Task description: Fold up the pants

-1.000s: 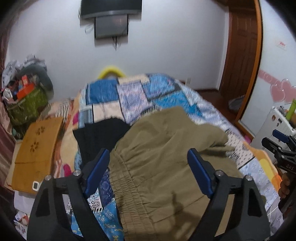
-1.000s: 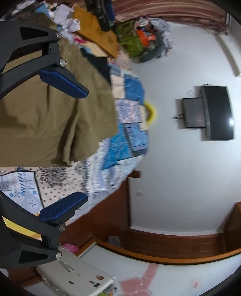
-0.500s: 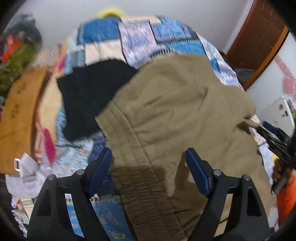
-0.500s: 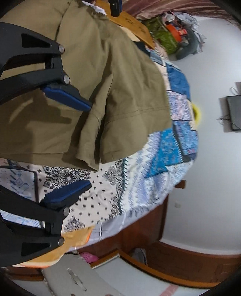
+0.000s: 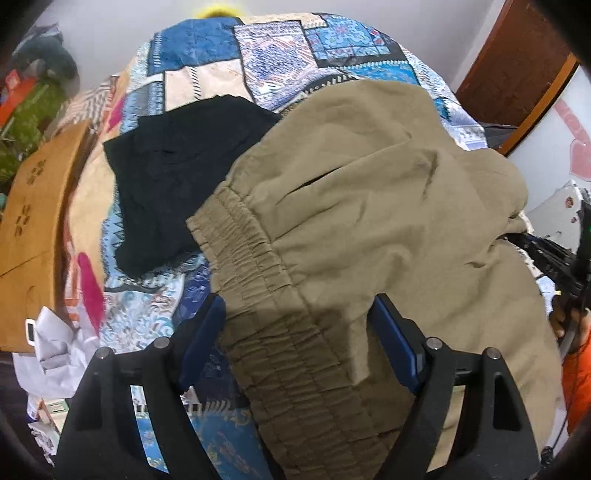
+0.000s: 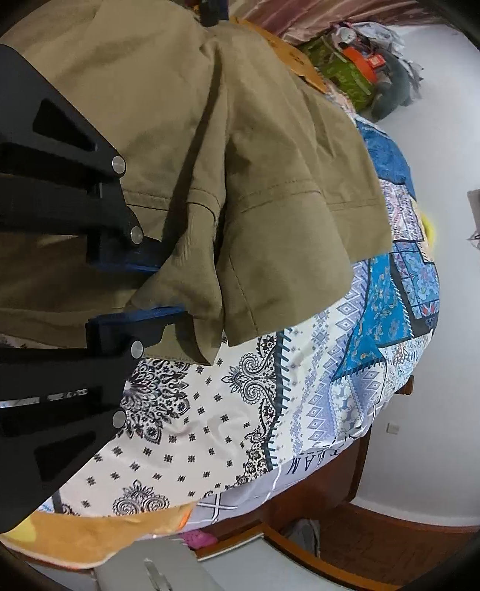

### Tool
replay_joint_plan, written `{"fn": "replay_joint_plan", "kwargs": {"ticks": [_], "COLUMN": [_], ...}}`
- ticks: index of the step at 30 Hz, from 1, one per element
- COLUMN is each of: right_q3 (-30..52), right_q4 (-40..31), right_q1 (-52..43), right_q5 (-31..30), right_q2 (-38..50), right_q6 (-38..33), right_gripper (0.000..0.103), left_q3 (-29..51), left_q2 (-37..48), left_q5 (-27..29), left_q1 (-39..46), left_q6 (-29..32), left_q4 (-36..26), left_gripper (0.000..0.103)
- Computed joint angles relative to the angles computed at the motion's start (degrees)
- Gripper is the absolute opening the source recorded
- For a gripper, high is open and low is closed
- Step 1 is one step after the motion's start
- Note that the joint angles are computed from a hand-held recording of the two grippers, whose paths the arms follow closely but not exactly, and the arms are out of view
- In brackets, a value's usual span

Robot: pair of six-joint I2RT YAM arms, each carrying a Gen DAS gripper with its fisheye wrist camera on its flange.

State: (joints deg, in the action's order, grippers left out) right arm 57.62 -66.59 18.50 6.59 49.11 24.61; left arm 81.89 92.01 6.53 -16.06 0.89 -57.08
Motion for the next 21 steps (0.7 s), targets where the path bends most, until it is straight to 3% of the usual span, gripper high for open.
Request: {"fn": "replay_joint_plan", "kwargs": {"ticks": [5, 9, 17, 19, 21], "right_q3": [-0.52, -0.25, 5.91, 8.39, 10.21], "right_q4": [0.25, 0.61, -6.33, -7.67, -7.08], "right_q1": [1.65, -2.28, -4.62, -4.65, -5.78], "right_q5": [2.31, -0.36, 2.04, 2.86, 2.67], "right_q2": [0.85, 0.14, -2.9, -3.29, -3.25], "right_q6": [1.95, -1.11, -3.74, -4.56, -5.49], "right_gripper": [0.015, 0.013, 0.014, 0.019, 0.036], "left_q3": [-1.99, -2.96, -1.78, -0.23, 2.7], "left_q2": [-1.04, -2.1, -7.46, -7.28, -5.38], "left_q5": [0.79, -1.78, -6.49, -6.3, -4.62], "left_q1": [1.91, 0.79, 1.15, 1.72, 2.52], "left_q6": [-0.43, 0.37, 2.91, 3.14, 3.11], "left_q4": [1.21, 2.1, 0.08, -0.34, -1.32], "left_gripper": [0.083, 0.085, 0.084, 0.084, 0.084]}}
